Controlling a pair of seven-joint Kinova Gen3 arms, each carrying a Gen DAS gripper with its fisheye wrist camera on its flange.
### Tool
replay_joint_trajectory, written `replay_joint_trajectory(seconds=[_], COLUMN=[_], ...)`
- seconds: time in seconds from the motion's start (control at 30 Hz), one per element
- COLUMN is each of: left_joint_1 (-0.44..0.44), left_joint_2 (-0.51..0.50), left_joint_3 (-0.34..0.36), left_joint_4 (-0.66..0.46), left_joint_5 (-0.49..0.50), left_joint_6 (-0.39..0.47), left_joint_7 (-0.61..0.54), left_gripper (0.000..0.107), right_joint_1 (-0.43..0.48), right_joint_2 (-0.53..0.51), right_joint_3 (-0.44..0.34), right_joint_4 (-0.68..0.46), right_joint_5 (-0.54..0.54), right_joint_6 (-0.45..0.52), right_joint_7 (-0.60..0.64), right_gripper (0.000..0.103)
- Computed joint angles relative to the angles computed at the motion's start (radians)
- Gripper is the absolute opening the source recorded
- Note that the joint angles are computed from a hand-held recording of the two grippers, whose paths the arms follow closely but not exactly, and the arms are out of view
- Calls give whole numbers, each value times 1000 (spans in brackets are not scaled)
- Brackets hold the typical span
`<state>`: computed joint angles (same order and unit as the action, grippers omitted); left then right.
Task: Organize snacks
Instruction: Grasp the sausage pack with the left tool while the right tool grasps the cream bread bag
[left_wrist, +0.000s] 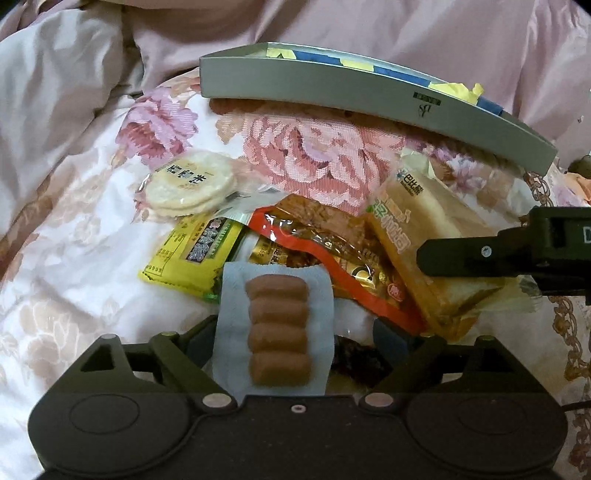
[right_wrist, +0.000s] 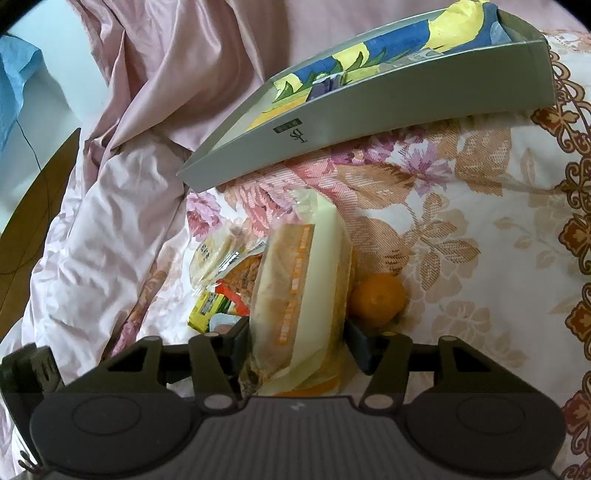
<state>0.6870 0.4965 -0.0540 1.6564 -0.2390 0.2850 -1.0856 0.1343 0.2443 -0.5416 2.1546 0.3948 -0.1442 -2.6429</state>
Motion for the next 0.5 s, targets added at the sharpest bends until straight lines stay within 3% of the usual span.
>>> replay_joint_trajectory(seconds=[0.17,0.23,0.43,0.5], left_joint_1=[11,4,117,118], left_joint_2=[-13,-14,-19,-24], left_joint_3=[-30,-23,-141,-148], left_joint_4=[20,21,49,59], left_joint_5=[2,6,-55,-51], left_joint_6=[-17,-16,-50,-62], left_joint_7=[44,46,143,168], left_gripper=[68,67,61,60], right_joint_1=[1,-13,-8,-56], right_joint_2=[6,12,27,19], right_joint_3=[0,10,-22,21], right_joint_4=[-3,-9,-29,-32], right_joint_5=[2,-7,-44,-82], right_joint_6=[0,6,54,71], right_joint_7=[-4,2,49,86], right_gripper=[63,63,63,57])
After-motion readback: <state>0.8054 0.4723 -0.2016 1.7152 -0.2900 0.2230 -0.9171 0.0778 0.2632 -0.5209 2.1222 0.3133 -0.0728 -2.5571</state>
